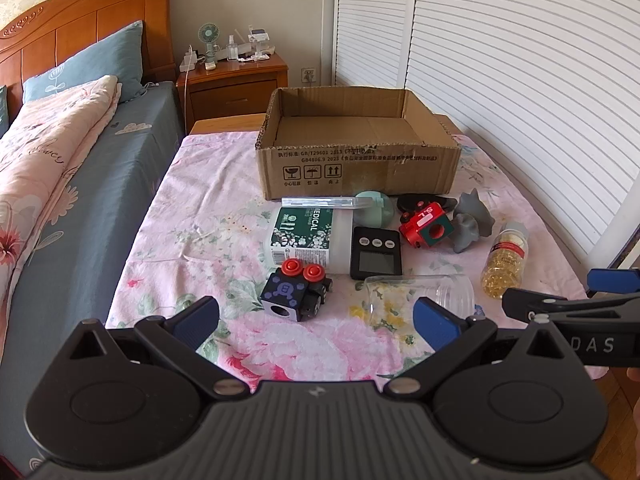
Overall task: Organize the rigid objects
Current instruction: 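Move the left tool toward the black cube with red buttons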
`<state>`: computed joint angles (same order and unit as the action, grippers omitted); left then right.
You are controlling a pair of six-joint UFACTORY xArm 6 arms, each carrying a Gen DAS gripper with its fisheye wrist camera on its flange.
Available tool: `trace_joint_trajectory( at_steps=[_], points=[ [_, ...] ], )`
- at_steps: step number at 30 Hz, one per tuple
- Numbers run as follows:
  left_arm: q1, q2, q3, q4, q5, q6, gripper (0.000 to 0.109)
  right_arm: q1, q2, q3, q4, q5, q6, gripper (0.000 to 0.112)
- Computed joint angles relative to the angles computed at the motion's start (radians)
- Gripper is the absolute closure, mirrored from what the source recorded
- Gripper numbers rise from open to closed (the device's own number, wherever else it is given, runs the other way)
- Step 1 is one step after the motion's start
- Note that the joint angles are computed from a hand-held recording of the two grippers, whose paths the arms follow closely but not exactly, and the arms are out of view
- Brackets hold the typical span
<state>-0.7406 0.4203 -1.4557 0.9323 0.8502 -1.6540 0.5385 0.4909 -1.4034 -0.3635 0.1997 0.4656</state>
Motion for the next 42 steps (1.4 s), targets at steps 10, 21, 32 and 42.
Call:
trace_joint_trajectory(
  at_steps=[10, 21, 32, 42],
  points=[
    [0.001, -0.001, 0.000, 0.003, -0.006, 0.004, 0.006, -0.001, 0.001, -0.010, 0.001, 0.009, -0.004, 0.009],
    [0.008, -0.006, 0.006, 0.014, -0.015, 0.011, 0.006, -0.002, 0.004, -0.022, 0.002, 0.018, -0.008, 0.009],
    [0.046, -0.045, 0.087, 0.098, -0.133, 0.036, 0.006, 0.000, 0.007, -0.010, 0.106, -0.036, -0.141, 0.009],
    [0.121, -0.026, 0.151, 0.125, -0.265, 0.097, 0.006, -0.001, 0.041, -0.029, 0.204, -0.049, -0.252, 0.009]
  ],
)
